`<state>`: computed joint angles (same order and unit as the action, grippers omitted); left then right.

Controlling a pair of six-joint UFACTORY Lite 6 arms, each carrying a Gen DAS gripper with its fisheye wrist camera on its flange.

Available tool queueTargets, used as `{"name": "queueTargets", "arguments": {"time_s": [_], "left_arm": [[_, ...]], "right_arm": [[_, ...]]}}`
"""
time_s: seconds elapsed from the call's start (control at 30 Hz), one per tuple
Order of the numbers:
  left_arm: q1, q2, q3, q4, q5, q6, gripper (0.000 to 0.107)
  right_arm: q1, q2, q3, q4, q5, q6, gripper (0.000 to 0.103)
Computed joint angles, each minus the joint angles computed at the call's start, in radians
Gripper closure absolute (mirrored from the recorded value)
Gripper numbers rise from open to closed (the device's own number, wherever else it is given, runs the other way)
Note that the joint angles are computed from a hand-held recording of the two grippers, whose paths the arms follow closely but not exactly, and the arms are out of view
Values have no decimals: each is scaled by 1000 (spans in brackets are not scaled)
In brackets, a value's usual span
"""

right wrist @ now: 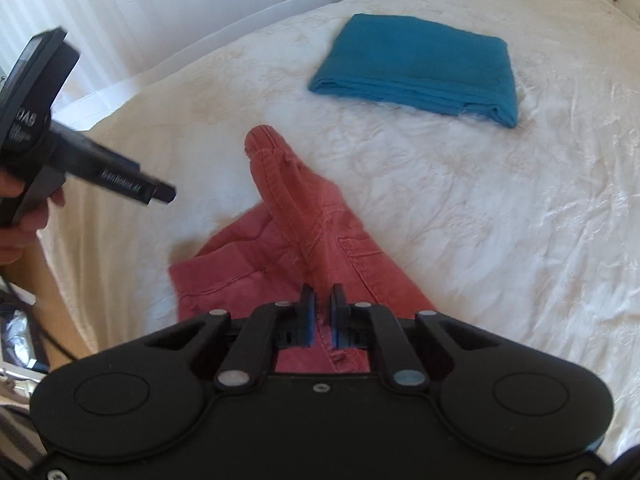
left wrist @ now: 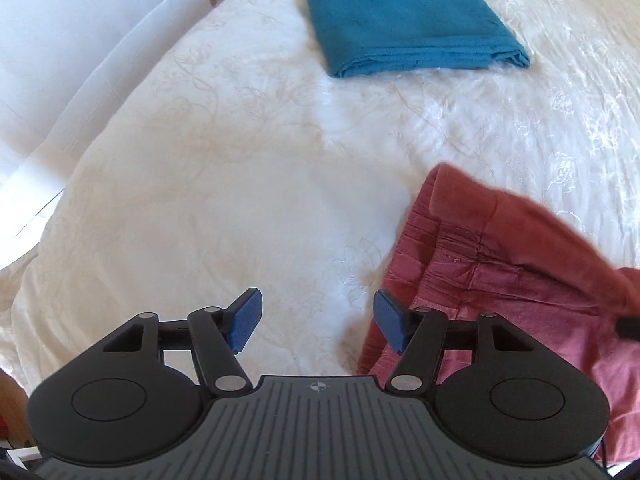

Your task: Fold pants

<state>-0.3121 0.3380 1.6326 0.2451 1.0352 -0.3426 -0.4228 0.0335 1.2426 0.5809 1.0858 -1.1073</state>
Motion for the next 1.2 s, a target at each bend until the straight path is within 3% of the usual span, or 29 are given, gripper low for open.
{"name": "queueTargets", "arguments": {"time_s": [0.2, 0.33, 0.5, 0.63, 0.67, 0.73, 0.9, 1.07, 1.2], "left_arm": [[-47, -82, -100, 13, -31, -22, 46], [-99, -94, -173, 6, -78, -15, 46], [-192, -48, -238, -51, -167, 21, 46], [-229, 46, -272, -34, -187, 5, 46], [-233, 55, -292, -19, -195, -5, 46], [-233, 65, -328, 5, -204, -20, 44], [-241, 49, -356, 39, -206, -45, 44], [-340, -20, -348, 91, -171, -148, 44], [-443, -72, -329, 61, -145, -197, 44]], "right_arm": [[102, -216, -355, -23, -16, 3, 89], [201, -261, -514, -41, -112, 36, 89], [206, -210, -544, -15, -187, 52, 87], [114, -298, -587, 20, -158, 62, 77], [72, -335, -594, 15, -128, 65, 70], [-29, -424, -617, 1, -66, 70, 64], [-489, -517, -590, -48, 105, -33, 61], [-980, -315, -424, -93, 72, -138, 61], [-1197, -33, -209, -88, -35, -122, 61]]}}
